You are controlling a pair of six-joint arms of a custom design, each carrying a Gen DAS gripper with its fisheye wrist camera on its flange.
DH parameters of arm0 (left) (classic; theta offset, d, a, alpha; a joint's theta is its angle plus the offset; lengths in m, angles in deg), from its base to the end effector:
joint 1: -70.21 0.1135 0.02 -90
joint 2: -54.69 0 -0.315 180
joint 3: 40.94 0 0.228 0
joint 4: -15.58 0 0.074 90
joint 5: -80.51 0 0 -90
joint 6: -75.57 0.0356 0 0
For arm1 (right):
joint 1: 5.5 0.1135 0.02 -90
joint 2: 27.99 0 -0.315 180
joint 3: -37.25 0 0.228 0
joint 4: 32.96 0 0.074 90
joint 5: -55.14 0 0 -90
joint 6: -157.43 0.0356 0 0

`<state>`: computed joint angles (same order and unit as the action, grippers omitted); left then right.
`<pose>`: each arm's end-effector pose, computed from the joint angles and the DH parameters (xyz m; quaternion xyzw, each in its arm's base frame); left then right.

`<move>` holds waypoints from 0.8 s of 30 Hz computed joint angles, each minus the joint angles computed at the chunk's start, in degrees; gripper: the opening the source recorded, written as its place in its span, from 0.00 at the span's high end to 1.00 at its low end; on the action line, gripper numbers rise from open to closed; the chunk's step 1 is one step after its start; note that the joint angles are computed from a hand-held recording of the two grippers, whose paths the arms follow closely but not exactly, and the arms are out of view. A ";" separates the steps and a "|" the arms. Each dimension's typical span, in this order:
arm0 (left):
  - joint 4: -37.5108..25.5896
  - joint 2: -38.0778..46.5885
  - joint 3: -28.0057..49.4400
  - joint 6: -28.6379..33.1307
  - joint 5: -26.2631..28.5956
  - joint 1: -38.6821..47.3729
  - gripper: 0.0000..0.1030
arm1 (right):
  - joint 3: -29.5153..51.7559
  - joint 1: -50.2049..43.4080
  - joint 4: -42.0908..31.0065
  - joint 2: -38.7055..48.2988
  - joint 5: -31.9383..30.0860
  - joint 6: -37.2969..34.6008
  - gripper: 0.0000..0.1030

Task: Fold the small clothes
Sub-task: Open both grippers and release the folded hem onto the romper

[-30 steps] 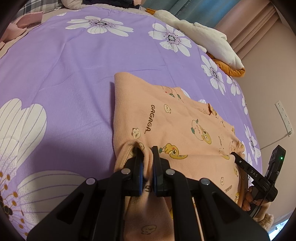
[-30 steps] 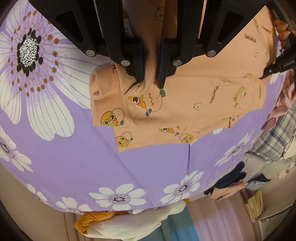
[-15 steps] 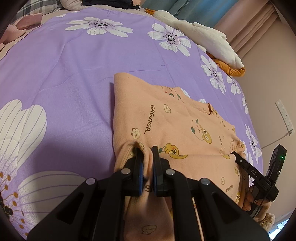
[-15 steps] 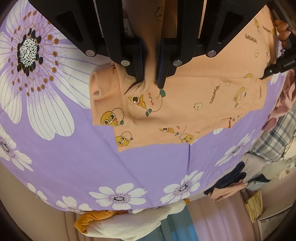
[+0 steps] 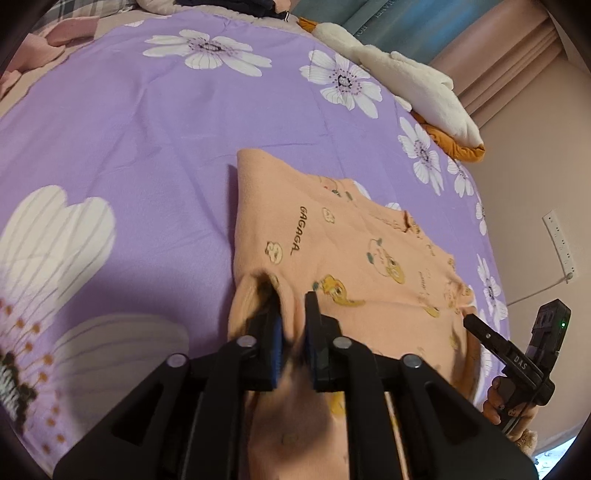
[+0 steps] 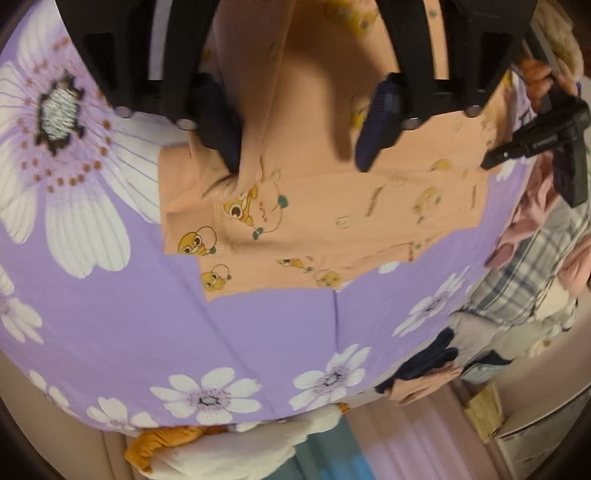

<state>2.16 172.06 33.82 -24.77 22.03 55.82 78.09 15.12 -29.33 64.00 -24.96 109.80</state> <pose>0.3740 -0.1152 0.1523 0.1118 0.9171 -0.3139 0.2190 0.2339 0.0815 0.1703 0.2059 0.9060 0.1200 0.3498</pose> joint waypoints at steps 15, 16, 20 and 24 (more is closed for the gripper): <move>-1.54 -10.33 -14.55 5.77 -1.35 1.82 0.37 | -8.08 6.72 -10.26 -13.50 3.30 8.16 0.30; -1.32 -9.78 -14.90 5.62 -1.20 1.83 0.38 | -8.90 7.44 -9.47 -13.51 3.08 8.98 0.30; 0.19 -9.01 -16.27 4.34 0.14 2.10 0.39 | -11.07 10.33 -6.57 -12.68 2.56 12.08 0.30; -1.33 -8.27 -16.19 4.80 4.26 2.46 0.47 | -12.24 12.11 -2.63 -10.78 0.88 13.78 0.30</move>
<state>0.83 163.79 17.62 -19.97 26.29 58.28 65.86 27.23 -31.96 53.21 -24.08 123.58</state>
